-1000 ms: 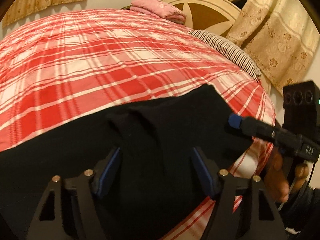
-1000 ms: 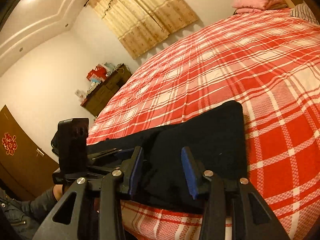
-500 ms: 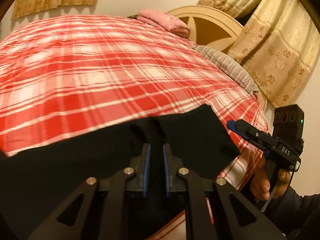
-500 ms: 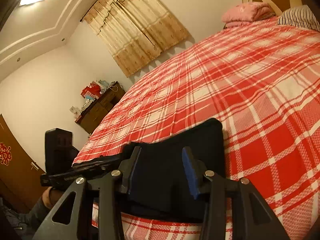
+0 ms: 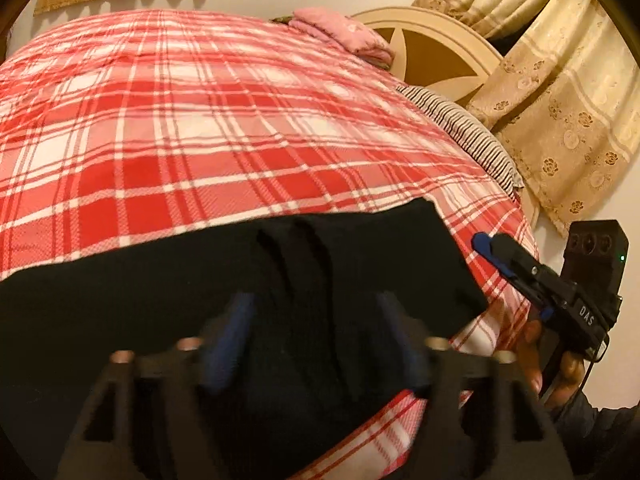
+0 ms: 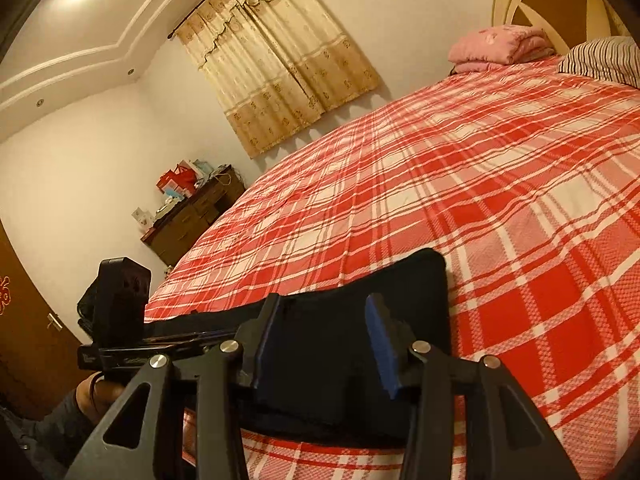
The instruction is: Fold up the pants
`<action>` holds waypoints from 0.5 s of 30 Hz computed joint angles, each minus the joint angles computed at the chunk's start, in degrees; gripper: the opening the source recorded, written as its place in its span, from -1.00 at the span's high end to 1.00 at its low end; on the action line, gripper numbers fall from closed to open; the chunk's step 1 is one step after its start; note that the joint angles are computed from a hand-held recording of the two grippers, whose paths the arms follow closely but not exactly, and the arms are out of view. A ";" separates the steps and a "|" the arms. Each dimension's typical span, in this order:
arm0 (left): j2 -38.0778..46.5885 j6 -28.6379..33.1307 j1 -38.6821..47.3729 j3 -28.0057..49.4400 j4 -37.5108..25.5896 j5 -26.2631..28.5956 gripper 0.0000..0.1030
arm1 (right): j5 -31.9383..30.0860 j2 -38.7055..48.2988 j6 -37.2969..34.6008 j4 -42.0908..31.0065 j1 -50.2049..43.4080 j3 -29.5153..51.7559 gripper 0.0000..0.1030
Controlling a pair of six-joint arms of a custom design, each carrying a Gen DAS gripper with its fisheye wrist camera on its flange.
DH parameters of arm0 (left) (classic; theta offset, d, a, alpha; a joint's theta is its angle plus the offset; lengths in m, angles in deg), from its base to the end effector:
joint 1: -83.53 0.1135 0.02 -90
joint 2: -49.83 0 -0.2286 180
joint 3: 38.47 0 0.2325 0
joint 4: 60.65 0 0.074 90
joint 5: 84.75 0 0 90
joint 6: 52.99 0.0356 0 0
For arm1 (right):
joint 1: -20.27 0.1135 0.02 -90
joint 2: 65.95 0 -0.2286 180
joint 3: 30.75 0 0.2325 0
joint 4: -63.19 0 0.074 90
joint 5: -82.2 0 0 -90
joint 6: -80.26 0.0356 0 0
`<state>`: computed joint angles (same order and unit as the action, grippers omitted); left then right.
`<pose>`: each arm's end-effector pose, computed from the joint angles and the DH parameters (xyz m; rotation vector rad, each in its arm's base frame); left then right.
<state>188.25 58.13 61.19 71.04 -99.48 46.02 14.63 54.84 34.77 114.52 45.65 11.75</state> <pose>0.3915 -0.1860 0.0594 1.1404 2.3474 -0.9726 0.2583 0.1075 0.0337 0.5747 1.9403 0.3792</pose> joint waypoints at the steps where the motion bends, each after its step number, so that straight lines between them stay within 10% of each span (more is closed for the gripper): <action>1: 0.08 0.18 -0.08 0.28 -0.24 0.45 -0.40 | -0.36 0.07 0.16 -0.16 -0.19 0.05 0.12; 9: 3.95 -1.50 -2.50 4.07 -0.08 -1.29 -0.33 | -0.03 0.41 1.33 -0.49 -0.44 0.10 0.12; 12: 3.52 0.89 -3.67 3.41 -0.04 -1.90 0.75 | 0.39 0.52 1.80 -1.57 -0.47 0.45 0.12; 15: 1.00 3.10 -3.10 -0.06 1.99 -0.78 0.80 | 2.16 0.14 1.57 -0.60 -0.03 -0.37 0.12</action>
